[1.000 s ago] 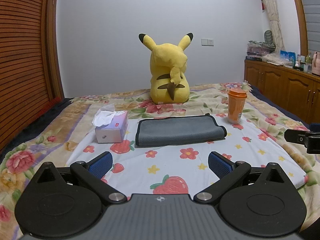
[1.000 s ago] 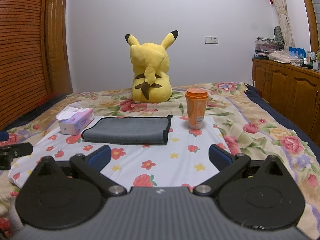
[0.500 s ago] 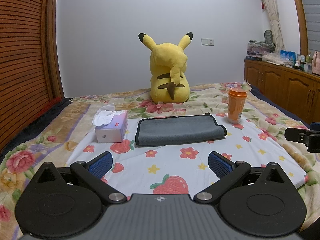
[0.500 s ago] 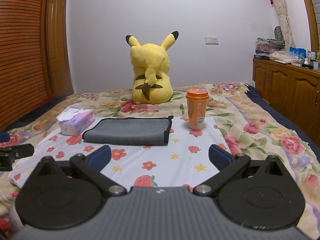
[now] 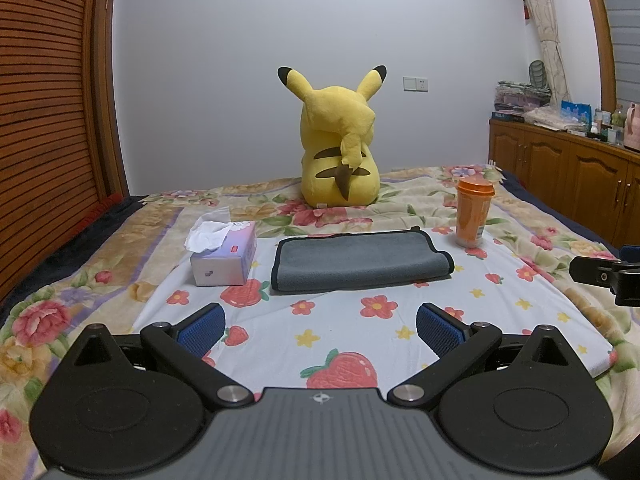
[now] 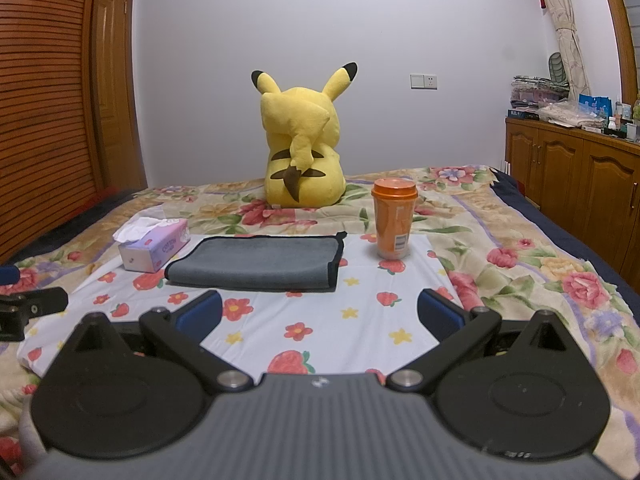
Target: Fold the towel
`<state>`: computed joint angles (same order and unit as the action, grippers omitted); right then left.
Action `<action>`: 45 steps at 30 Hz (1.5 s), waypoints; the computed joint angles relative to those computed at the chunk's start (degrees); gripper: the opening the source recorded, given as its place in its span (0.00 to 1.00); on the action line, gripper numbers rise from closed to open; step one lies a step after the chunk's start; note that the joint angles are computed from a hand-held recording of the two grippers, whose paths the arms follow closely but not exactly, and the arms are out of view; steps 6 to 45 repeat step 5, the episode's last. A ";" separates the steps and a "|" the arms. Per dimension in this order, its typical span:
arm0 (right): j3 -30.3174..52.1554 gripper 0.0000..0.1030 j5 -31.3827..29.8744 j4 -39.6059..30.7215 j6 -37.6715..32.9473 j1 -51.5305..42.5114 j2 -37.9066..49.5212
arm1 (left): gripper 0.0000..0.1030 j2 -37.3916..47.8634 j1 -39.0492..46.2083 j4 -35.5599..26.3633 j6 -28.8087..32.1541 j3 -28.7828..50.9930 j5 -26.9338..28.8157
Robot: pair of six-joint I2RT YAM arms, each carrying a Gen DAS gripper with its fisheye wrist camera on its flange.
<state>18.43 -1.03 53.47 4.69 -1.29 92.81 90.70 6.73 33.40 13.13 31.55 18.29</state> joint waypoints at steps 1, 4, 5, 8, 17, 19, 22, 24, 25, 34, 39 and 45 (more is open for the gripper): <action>0.00 1.00 0.00 0.00 0.00 0.00 0.00 | 1.00 0.12 0.09 -0.04 0.03 0.13 0.11; -0.01 1.00 0.03 0.03 0.00 0.02 0.04 | 1.00 0.09 0.07 0.10 0.01 0.04 -0.01; -0.03 1.00 0.05 0.05 -0.01 0.03 0.01 | 1.00 0.05 -0.01 0.09 -0.03 -0.01 -0.06; -0.03 1.00 0.05 0.05 -0.01 0.03 0.01 | 1.00 0.05 -0.01 0.09 -0.03 -0.01 -0.06; -0.03 1.00 0.05 0.05 -0.01 0.03 0.01 | 1.00 0.05 -0.01 0.09 -0.03 -0.01 -0.06; -0.03 1.00 0.05 0.05 -0.01 0.03 0.01 | 1.00 0.05 -0.01 0.09 -0.03 -0.01 -0.06; -0.03 1.00 0.05 0.05 -0.01 0.03 0.01 | 1.00 0.05 -0.01 0.09 -0.03 -0.01 -0.06; -0.03 1.00 0.05 0.05 -0.01 0.03 0.01 | 1.00 0.05 -0.01 0.09 -0.03 -0.01 -0.06; -0.03 1.00 0.05 0.05 -0.01 0.03 0.01 | 1.00 0.05 -0.01 0.09 -0.03 -0.01 -0.06; -0.03 1.00 0.05 0.05 -0.01 0.03 0.01 | 1.00 0.05 -0.01 0.09 -0.03 -0.01 -0.06; -0.03 1.00 0.05 0.05 -0.01 0.03 0.01 | 1.00 0.05 -0.01 0.09 -0.03 -0.01 -0.06; -0.03 1.00 0.05 0.05 -0.01 0.03 0.01 | 1.00 0.05 -0.01 0.09 -0.03 -0.01 -0.06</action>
